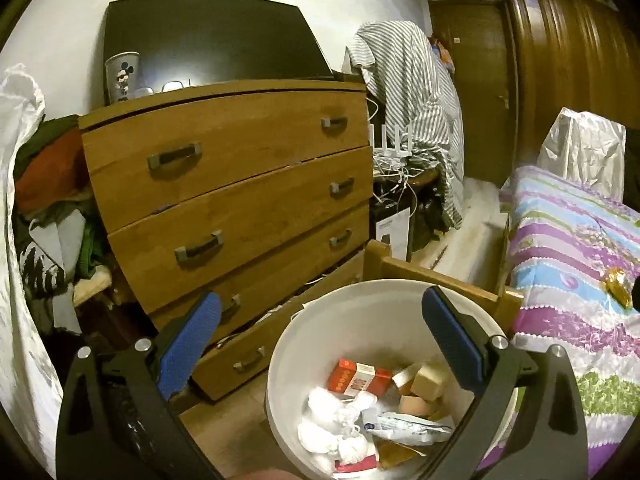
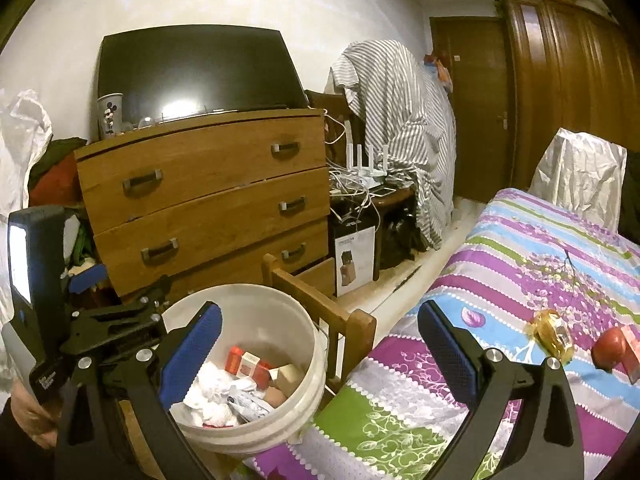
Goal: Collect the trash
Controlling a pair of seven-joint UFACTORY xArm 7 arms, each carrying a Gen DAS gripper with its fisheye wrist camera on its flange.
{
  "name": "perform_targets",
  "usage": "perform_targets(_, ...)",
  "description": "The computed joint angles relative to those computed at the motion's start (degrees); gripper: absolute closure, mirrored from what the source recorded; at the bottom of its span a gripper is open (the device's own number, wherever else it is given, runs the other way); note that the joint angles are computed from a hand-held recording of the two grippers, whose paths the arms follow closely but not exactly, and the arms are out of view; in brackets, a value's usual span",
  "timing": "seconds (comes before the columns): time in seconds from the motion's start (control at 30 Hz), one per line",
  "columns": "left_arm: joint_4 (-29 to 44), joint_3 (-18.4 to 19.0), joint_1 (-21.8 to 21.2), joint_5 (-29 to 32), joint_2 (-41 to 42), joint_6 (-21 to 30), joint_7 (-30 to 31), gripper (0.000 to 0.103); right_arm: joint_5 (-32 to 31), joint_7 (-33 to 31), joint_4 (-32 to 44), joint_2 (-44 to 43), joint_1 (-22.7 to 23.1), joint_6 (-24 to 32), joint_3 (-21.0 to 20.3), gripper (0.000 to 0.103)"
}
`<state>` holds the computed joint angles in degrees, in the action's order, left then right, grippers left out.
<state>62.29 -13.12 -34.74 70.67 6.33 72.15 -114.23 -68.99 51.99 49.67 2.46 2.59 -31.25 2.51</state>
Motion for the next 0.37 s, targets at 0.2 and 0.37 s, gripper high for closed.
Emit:
perform_targets(0.2,0.0,-0.1,0.1,-0.7,-0.3,-0.8,0.3,0.006,1.5,-0.7,-0.6,0.2,-0.1,0.0,0.0,0.005)
perform_targets(0.37,0.4,-0.3,-0.3,0.5,0.3,-0.9,0.9,0.006,3.2,-2.2,-1.1,0.2,0.2,0.6,0.3,0.005)
